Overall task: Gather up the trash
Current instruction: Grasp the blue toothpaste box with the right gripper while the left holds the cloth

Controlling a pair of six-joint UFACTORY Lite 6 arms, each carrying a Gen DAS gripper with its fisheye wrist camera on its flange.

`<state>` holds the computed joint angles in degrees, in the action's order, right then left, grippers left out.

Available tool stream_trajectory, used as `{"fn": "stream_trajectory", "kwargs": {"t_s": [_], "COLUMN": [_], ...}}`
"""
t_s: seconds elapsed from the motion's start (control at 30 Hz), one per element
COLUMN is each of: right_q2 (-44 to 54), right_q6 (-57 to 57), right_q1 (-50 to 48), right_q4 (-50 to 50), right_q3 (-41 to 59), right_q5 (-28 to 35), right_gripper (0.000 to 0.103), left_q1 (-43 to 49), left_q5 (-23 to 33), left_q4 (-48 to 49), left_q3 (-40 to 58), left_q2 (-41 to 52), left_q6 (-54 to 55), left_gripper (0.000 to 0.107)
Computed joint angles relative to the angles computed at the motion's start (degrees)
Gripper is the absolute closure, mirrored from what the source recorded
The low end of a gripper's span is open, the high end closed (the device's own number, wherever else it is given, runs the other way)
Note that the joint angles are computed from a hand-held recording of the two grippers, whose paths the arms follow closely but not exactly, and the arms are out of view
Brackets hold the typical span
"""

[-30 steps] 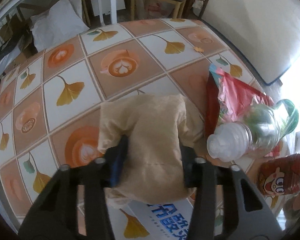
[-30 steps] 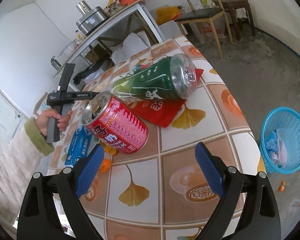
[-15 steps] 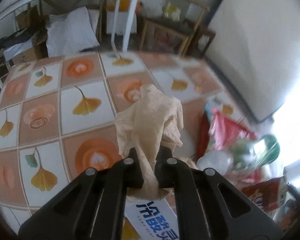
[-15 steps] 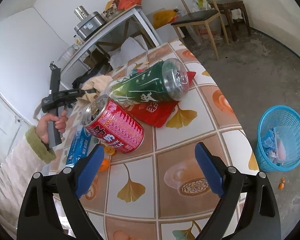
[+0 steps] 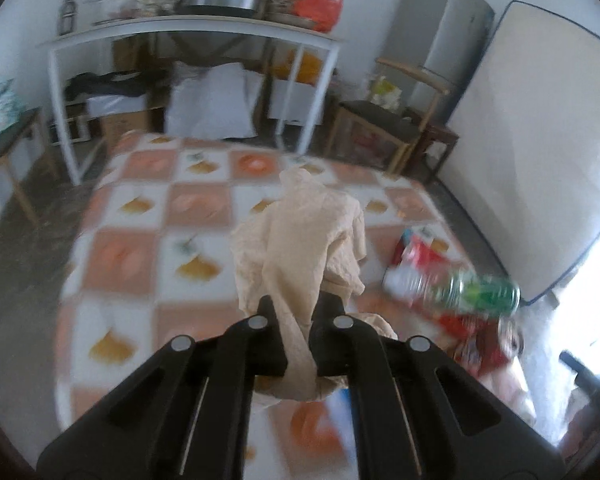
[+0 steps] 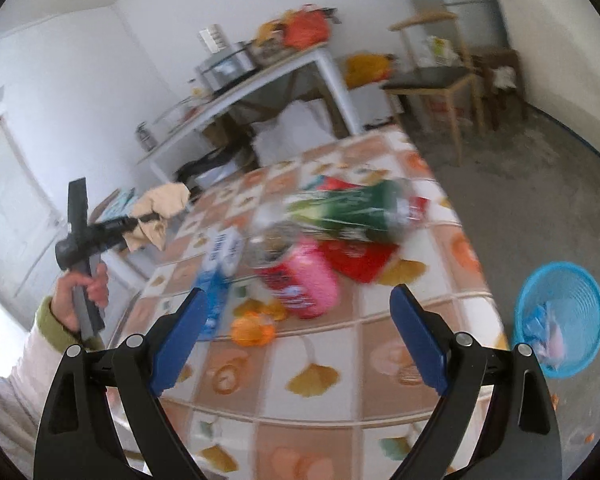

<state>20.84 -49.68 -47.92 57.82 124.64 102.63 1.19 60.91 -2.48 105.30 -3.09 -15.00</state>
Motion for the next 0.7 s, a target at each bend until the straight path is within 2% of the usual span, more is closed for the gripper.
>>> {"fn": "stream_trajectory", "kwargs": {"t_s": [0.13,0.23,0.3,0.4,0.53,0.63,0.7], "right_q2": [-4.0,-7.5,-9.4,-9.1,-3.4,1.3,4.4], "right_q6": [0.8,4.0,7.2,14.9,25.3,30.5,33.1], "right_q1": [6.1,14.1,21.4,34.6,49.4,56.0,58.5], "right_q4": [0.0,-2.1,-5.1,-13.2,-22.3,-27.0,-28.9], "right_q3": [-1.2,-3.5,-5.0,-4.8,-1.9,0.3,2.3], "right_q5": [2.1,1.1,-1.8,-7.1,-12.4,-14.9,-15.4], "right_gripper": [0.014,0.014,0.014,0.013,0.013,0.013,0.013], "left_q1": [-4.7,-9.5,-12.5,-19.1,-30.8,-39.0,-40.3], "left_q5": [2.2,4.3,5.5,7.4,11.1,14.0,14.0], "left_q4": [7.4,12.2,14.1,19.4,26.7,31.3,31.8], "left_q3": [-15.7,-26.1,-32.7,-39.1,-44.8,-46.7,-47.4], "left_q2": [-16.2,-26.7,-33.0,-38.9,-43.6,-44.6,-44.9], "left_q6": [-8.8,-18.3,-24.0,-32.6,-44.8,-52.2,-53.3], "left_gripper": [0.104,0.104,0.104,0.104,0.104,0.104,0.104]}}
